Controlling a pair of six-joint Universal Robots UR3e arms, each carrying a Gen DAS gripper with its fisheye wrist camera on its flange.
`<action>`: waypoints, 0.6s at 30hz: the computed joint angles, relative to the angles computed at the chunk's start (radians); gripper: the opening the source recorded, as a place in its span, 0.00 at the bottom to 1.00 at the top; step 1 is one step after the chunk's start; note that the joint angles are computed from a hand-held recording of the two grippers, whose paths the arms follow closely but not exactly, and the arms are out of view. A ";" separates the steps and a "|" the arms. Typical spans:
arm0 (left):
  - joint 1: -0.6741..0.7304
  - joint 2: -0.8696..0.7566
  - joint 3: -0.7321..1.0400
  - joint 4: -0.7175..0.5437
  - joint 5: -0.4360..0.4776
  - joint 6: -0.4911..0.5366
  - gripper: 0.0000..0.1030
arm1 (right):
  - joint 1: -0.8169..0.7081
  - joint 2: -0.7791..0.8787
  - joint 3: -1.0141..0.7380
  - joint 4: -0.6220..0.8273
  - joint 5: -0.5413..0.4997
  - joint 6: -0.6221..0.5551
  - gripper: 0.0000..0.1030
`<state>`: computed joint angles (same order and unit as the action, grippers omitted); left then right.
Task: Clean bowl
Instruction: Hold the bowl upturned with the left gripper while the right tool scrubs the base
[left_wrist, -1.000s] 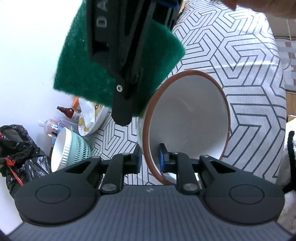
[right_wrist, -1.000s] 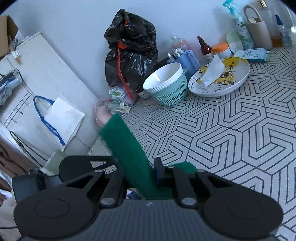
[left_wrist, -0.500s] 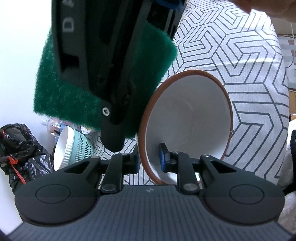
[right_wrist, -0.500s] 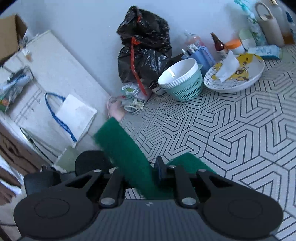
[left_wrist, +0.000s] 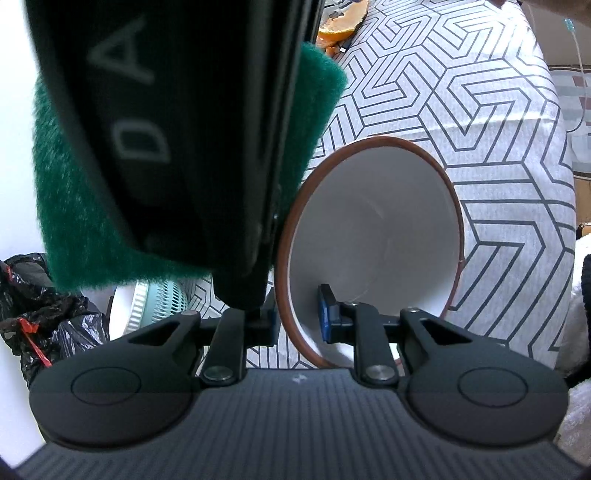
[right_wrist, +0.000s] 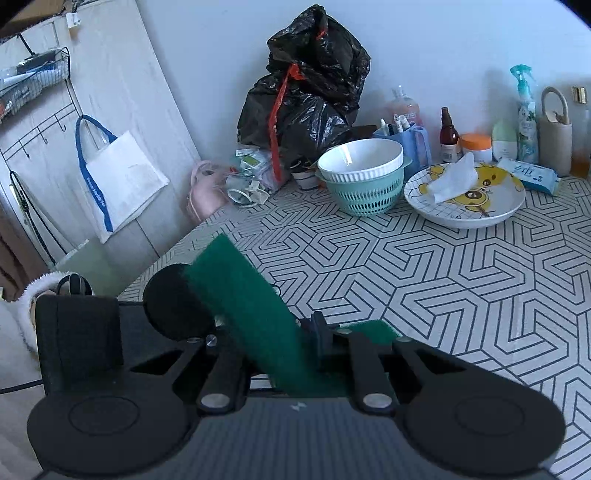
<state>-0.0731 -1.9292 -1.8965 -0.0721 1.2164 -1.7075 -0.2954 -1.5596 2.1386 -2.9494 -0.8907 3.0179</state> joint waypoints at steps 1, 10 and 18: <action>-0.002 -0.001 0.001 0.002 0.003 -0.001 0.19 | -0.006 0.000 -0.001 0.007 0.010 -0.007 0.15; -0.011 -0.008 -0.026 0.063 0.016 -0.009 0.20 | 0.002 -0.008 0.024 -0.039 -0.017 0.002 0.15; -0.009 -0.003 0.007 -0.001 0.016 -0.037 0.20 | 0.011 0.003 0.019 -0.065 -0.055 0.016 0.15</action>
